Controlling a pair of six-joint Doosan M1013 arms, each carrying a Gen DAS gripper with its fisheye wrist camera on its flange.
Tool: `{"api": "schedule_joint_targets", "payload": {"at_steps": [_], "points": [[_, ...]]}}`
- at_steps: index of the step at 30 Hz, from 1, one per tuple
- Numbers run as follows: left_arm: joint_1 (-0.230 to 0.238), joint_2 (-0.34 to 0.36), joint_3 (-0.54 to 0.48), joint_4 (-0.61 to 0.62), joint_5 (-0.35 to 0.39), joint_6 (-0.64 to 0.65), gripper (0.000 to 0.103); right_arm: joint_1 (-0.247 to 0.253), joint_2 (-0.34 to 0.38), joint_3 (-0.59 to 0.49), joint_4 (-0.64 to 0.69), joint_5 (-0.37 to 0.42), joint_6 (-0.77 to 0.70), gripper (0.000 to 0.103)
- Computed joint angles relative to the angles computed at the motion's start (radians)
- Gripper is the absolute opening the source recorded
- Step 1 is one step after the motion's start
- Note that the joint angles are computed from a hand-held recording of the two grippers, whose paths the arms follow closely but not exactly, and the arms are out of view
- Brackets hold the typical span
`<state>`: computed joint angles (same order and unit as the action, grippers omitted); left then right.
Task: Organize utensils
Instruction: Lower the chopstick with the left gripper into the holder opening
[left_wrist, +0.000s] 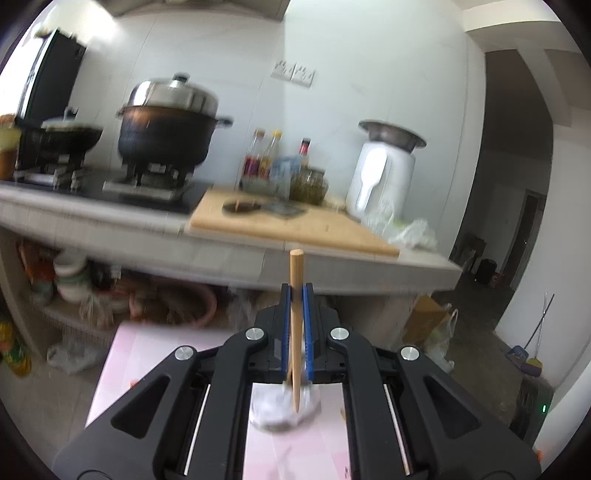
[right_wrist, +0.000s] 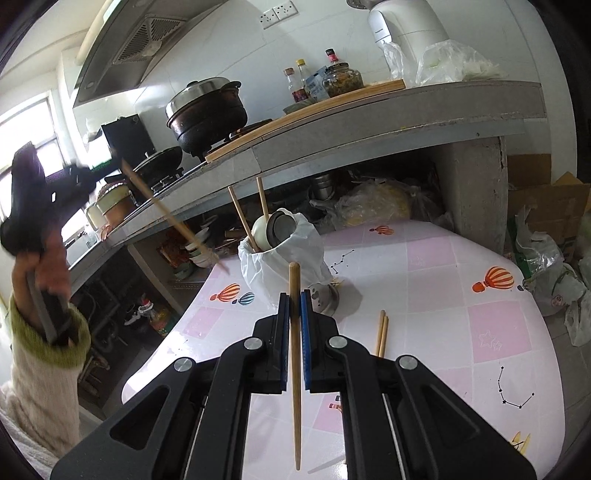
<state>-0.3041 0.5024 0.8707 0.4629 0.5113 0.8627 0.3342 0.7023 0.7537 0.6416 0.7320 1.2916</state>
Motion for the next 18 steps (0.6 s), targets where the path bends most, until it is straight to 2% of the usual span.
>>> {"api": "schedule_joint_targets", "payload": {"at_steps": [8,11,18], "points": [[-0.001,0.127,-0.217,-0.022,0.072,0.077,0.006,-0.004,0.013,-0.017,-0.003,0.015,0.014,0.006],[0.003,0.173,-0.281,-0.070,0.099,0.113,0.006,-0.004,0.022,-0.030,-0.006,0.025,0.022,0.006],[0.007,0.255,-0.385,-0.127,0.159,0.164,0.006,-0.006,0.036,-0.051,-0.011,0.038,0.031,0.006]]}}
